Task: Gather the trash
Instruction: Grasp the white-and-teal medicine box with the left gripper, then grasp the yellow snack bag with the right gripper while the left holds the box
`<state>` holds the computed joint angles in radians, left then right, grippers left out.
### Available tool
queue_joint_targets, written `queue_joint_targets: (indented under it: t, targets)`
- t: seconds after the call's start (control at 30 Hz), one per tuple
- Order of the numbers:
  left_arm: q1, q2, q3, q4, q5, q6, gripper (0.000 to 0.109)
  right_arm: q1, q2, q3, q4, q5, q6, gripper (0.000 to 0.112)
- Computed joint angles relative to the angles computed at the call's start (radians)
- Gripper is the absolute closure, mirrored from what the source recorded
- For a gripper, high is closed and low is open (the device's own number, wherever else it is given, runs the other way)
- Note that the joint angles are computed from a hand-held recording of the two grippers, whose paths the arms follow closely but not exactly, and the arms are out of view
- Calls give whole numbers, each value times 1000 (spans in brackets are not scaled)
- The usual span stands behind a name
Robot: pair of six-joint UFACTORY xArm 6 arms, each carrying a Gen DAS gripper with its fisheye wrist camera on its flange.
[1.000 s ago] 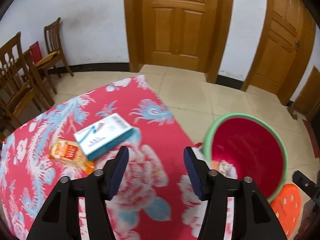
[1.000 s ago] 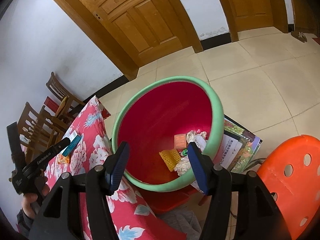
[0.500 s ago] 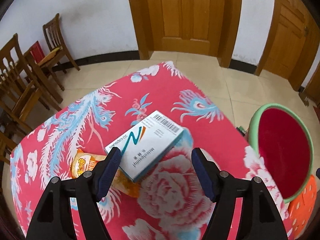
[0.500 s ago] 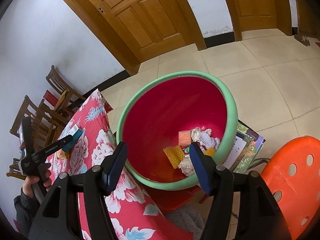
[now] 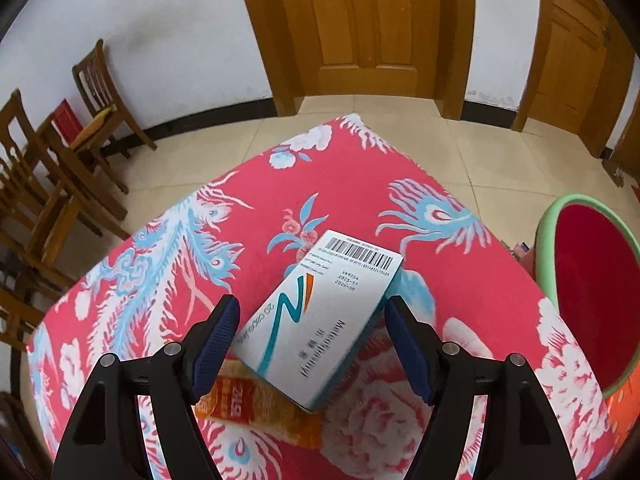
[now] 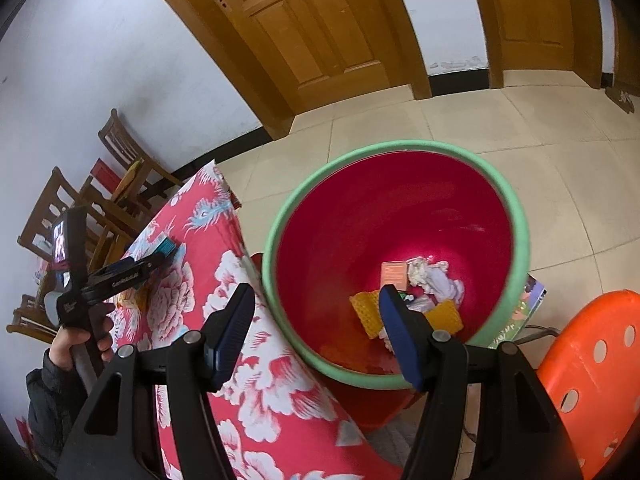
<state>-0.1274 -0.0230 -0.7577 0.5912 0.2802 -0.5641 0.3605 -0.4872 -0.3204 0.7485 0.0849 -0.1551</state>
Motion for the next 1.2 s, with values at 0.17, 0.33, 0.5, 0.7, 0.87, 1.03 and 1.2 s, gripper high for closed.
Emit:
queue_joint_targets:
  t: [0.17,0.33,0.5,0.7,0.87,1.03,1.2]
  targets:
    - [26,18,6,-55,-53,7,33,38,44,-24,-37,-10,32,46]
    - [33,39,18,-241,-103,117,33,59,73,-37,-77,-12,64,46]
    - [44,42,33,-290,-140,135,38,73,85,-40,-128,-16,108,46]
    - [46,8,78,-396,-182,192,42,84,92,-42,-154,-16,134,46]
    - [44,-66,142,-433,-224,173,42,93,91,-40,-197,-23,169,46]
    - [54,-153,203,-413,-245,116,43,106,97,-45,-252,-26,213,46]
    - [79,-246,266,-410,-253,71,43,125,123,-68,-341,-37,272,46]
